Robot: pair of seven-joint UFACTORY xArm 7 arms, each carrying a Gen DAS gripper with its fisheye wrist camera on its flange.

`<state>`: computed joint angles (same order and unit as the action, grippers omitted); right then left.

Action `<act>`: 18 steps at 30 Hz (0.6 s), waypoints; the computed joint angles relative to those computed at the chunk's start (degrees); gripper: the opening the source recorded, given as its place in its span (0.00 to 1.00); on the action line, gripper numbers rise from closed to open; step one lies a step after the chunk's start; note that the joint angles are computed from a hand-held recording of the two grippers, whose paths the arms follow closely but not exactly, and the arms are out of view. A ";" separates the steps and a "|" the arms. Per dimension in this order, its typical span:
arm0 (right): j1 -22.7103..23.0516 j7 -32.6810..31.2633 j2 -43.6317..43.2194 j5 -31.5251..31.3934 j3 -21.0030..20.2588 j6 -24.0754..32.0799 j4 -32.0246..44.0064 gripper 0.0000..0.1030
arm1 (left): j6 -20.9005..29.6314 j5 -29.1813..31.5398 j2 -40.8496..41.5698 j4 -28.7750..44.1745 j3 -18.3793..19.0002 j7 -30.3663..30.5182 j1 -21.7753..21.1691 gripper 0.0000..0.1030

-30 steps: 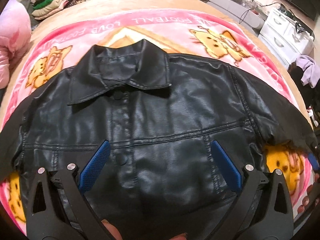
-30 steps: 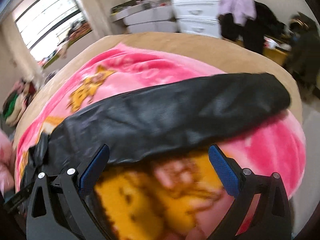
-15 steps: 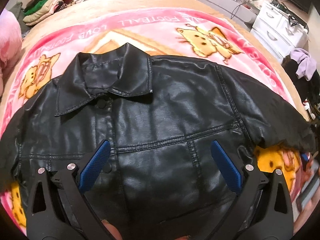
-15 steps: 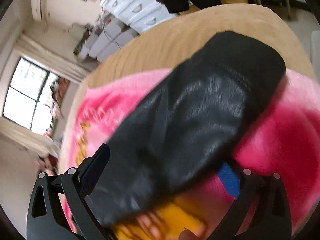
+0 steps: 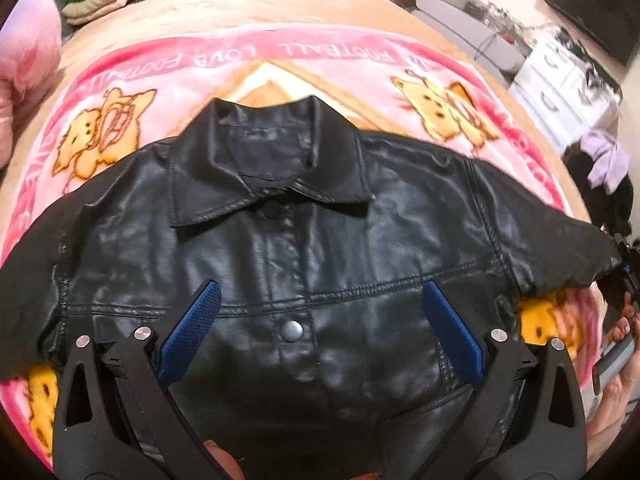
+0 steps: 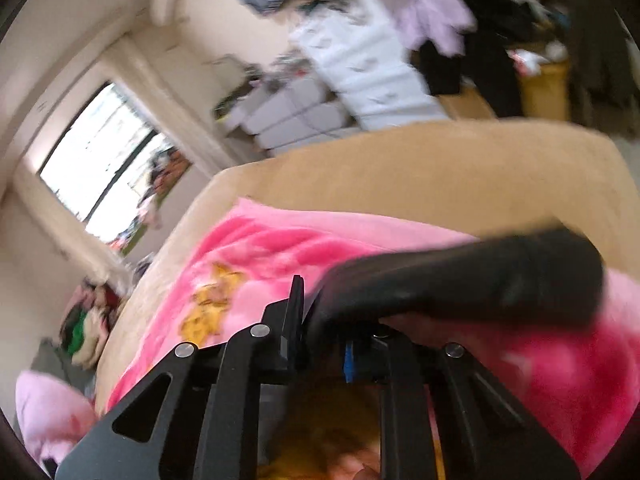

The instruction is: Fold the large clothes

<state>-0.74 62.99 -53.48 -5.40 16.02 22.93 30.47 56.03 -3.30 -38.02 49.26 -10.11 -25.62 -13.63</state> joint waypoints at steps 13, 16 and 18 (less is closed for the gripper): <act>5.84 -14.22 22.32 -7.51 8.33 -2.88 28.57 0.13 | 3.41 -8.00 -6.50 -0.58 8.07 4.24 2.13 0.91; 7.79 -17.32 29.76 -11.21 11.84 -1.45 36.18 0.13 | 4.64 -7.84 -8.35 -0.22 9.32 5.35 3.80 0.91; 10.52 -19.47 34.91 -13.95 13.57 -0.42 40.33 0.13 | 5.20 -7.89 -9.62 0.16 10.38 6.18 4.89 0.91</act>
<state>9.78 43.52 -18.58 -19.35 29.59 22.50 70.80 61.24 -11.19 -47.64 49.41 0.27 -19.44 -8.74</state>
